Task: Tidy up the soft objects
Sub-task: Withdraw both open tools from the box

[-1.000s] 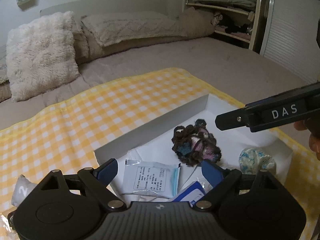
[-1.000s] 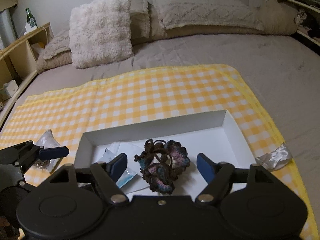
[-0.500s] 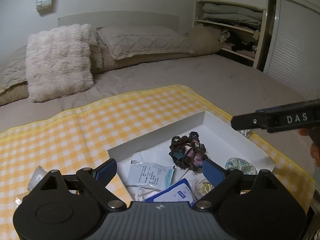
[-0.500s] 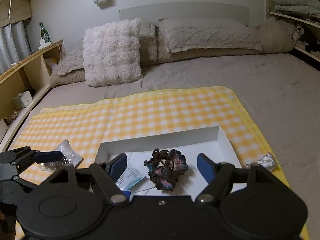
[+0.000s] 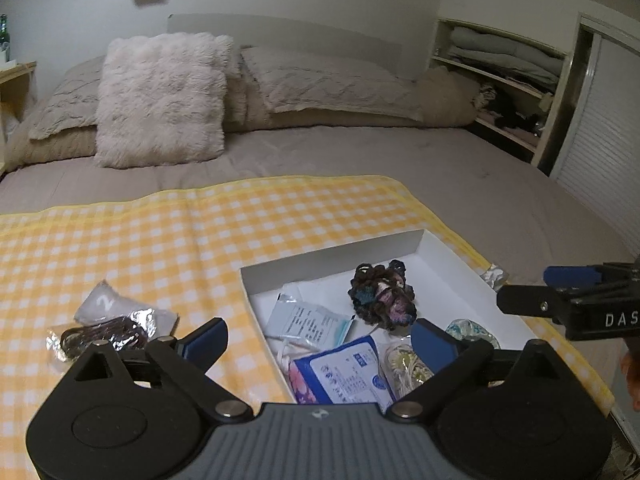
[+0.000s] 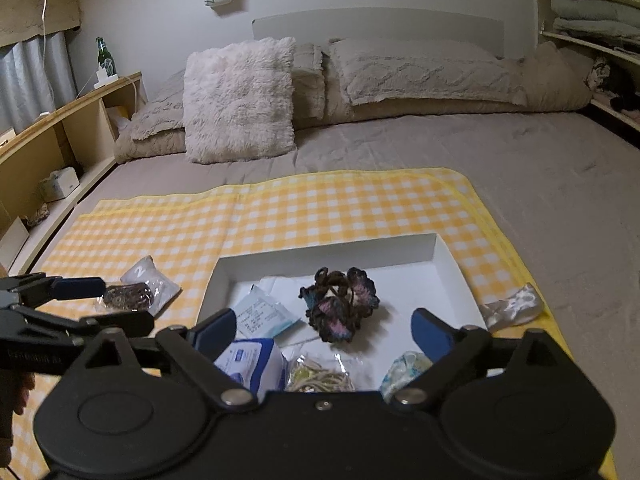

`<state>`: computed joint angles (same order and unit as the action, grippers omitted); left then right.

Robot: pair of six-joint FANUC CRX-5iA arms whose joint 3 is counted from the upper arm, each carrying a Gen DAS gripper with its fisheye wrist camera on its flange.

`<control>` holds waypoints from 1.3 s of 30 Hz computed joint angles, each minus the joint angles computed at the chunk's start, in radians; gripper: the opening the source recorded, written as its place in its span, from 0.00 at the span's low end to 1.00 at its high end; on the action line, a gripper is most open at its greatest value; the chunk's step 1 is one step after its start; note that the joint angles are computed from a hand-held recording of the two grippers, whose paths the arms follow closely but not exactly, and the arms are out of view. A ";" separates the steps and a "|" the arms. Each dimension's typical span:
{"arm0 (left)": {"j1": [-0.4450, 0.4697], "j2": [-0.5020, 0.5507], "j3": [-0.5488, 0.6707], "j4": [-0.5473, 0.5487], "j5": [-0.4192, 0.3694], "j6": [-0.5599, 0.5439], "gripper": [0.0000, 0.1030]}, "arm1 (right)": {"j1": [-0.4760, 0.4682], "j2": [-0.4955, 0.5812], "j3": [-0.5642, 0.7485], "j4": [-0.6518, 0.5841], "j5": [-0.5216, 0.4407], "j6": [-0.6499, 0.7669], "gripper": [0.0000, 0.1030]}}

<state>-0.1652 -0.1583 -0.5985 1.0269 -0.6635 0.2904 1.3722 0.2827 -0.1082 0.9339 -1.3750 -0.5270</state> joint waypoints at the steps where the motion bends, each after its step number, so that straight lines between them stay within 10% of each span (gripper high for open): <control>1: -0.001 -0.010 -0.009 -0.002 0.010 -0.006 0.98 | 0.006 0.005 0.004 -0.001 -0.009 -0.001 0.93; 39: 0.110 -0.052 -0.061 -0.034 0.164 0.097 1.00 | -0.032 0.129 0.118 0.058 0.014 0.110 1.00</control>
<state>-0.0552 -0.2103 -0.6591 0.9929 -0.4995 0.3876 1.3407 0.4114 0.0101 0.9918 -1.3608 -0.4170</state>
